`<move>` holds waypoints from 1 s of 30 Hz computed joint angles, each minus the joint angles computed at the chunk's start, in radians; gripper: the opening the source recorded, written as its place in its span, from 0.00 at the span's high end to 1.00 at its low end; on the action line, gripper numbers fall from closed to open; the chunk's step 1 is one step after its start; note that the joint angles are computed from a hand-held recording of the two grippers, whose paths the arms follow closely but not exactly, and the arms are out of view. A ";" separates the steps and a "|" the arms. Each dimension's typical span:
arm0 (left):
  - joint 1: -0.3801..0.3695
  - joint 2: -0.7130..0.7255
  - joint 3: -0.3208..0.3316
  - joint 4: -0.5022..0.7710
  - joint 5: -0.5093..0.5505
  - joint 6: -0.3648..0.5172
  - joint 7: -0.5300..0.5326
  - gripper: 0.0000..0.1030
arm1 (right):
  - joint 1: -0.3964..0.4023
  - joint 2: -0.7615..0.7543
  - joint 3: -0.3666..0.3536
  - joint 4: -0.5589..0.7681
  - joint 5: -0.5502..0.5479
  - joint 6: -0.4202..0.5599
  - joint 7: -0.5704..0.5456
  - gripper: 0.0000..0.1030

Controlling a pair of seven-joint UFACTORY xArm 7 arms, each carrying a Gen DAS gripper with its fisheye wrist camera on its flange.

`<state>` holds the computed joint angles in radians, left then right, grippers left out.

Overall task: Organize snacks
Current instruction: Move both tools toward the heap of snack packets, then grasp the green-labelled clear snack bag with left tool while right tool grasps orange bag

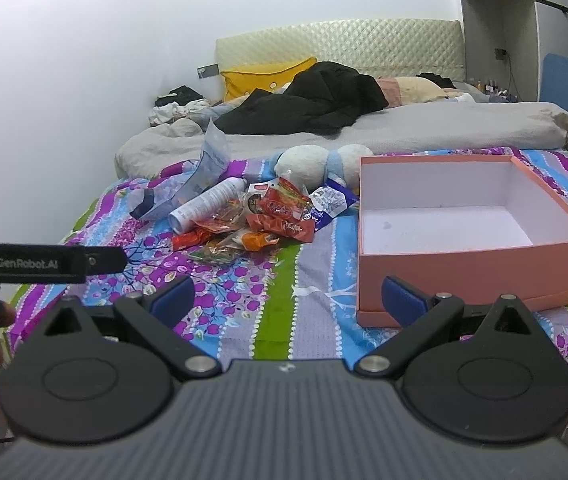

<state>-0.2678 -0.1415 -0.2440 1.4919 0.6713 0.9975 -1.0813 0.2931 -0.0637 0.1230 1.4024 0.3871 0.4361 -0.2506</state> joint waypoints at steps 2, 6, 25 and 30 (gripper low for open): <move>0.003 -0.003 0.006 -0.009 -0.006 -0.015 -0.001 0.00 | 0.002 0.006 0.002 0.004 0.000 -0.003 -0.003 0.02; 0.013 -0.004 0.019 -0.028 -0.032 -0.043 0.011 0.00 | 0.006 0.024 0.007 0.016 0.002 -0.001 -0.012 0.04; 0.106 0.065 0.111 -0.112 -0.102 -0.250 0.074 0.00 | 0.015 0.244 0.066 0.203 -0.064 0.032 -0.007 0.24; 0.134 0.109 0.152 -0.109 -0.135 -0.307 0.115 0.00 | 0.027 0.346 0.086 0.297 -0.085 0.022 -0.021 0.24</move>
